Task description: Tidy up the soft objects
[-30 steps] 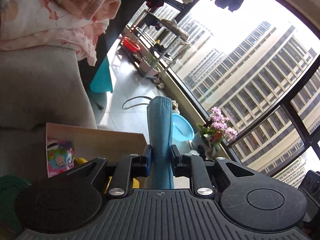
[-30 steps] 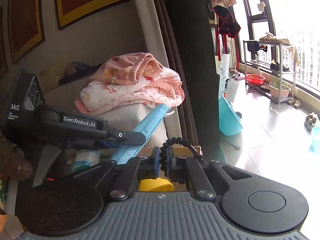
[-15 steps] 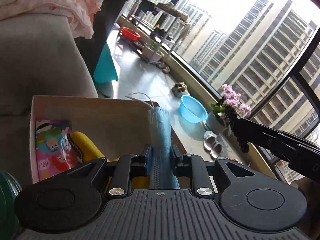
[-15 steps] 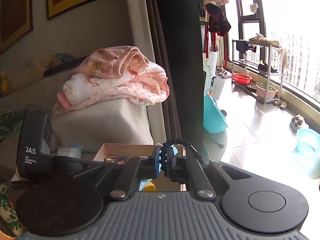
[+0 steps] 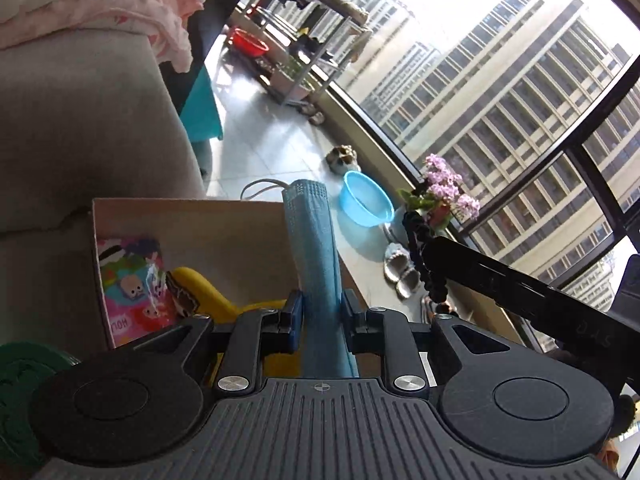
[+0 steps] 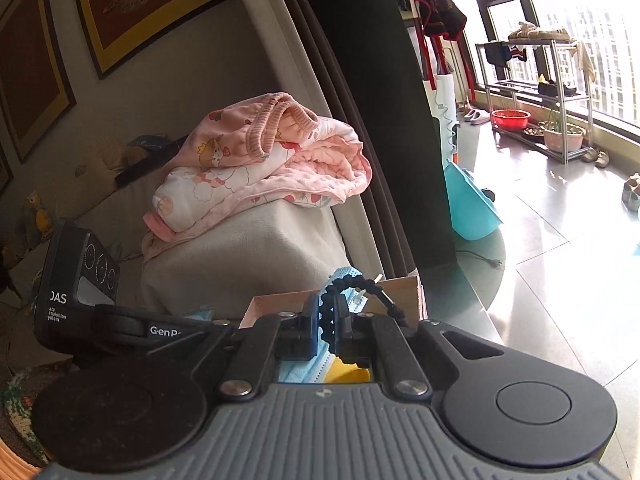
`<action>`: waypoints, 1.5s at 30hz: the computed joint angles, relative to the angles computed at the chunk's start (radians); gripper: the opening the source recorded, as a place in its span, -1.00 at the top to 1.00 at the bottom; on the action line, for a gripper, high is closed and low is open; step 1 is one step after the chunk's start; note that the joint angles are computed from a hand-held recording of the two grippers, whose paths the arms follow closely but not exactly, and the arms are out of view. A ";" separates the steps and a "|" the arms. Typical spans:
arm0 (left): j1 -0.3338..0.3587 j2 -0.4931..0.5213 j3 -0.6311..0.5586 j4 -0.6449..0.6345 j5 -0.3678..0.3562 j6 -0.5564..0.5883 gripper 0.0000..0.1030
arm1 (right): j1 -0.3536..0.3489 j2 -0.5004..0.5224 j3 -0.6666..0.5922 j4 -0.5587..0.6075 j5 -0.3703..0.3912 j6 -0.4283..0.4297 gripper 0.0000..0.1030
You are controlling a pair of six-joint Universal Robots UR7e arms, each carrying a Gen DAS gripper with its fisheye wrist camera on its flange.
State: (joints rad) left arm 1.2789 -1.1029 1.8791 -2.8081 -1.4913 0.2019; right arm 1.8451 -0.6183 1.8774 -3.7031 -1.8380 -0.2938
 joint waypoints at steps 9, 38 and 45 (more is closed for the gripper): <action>-0.027 -0.076 0.073 -0.065 0.077 0.081 0.56 | 0.007 0.105 -0.246 0.348 -0.076 0.053 0.86; 0.033 -0.555 0.598 -0.259 0.147 0.157 0.56 | -0.006 0.099 -0.206 0.630 -0.075 0.287 0.80; 0.081 -0.625 0.611 -0.277 0.224 0.175 0.56 | 0.020 0.176 -0.311 0.723 -0.188 0.290 0.80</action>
State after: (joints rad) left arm 1.3604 -1.7277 2.4906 -3.0848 -1.2669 0.3765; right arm 1.8648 -0.4426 1.5660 -2.9805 -2.0257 -0.0043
